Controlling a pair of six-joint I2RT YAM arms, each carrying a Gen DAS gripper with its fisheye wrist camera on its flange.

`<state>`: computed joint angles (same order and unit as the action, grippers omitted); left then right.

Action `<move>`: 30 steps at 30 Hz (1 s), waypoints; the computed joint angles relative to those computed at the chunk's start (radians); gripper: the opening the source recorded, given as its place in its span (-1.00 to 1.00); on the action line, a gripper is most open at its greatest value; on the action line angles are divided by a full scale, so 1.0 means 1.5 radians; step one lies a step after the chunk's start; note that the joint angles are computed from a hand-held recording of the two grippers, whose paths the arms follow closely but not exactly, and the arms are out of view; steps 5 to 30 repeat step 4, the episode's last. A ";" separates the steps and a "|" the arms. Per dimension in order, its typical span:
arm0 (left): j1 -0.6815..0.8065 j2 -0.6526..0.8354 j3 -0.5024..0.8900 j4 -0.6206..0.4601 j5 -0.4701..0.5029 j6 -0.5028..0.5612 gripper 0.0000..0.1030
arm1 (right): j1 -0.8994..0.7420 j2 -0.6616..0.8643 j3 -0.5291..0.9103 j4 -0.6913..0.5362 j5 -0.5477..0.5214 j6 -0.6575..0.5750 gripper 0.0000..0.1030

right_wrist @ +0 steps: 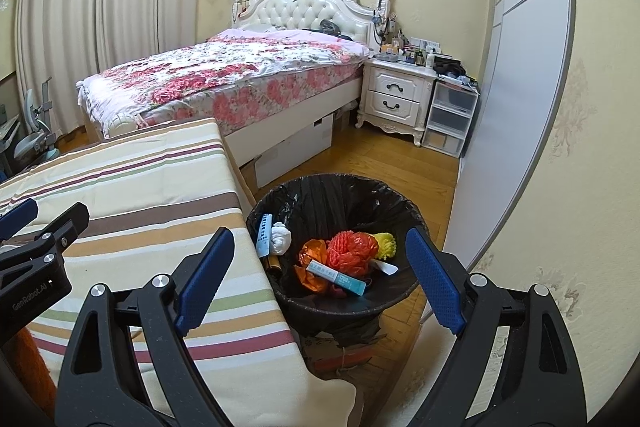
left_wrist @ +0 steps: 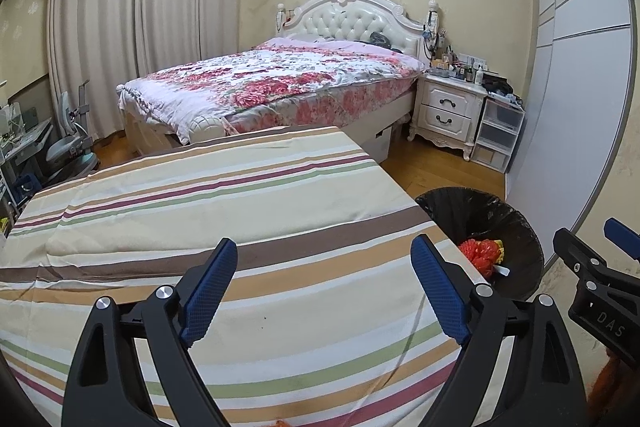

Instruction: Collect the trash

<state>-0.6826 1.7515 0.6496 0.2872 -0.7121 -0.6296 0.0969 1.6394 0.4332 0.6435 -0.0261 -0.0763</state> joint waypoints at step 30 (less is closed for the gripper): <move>0.019 0.000 0.000 -0.024 0.020 -0.019 0.66 | 0.015 0.010 0.011 -0.010 0.003 -0.005 0.66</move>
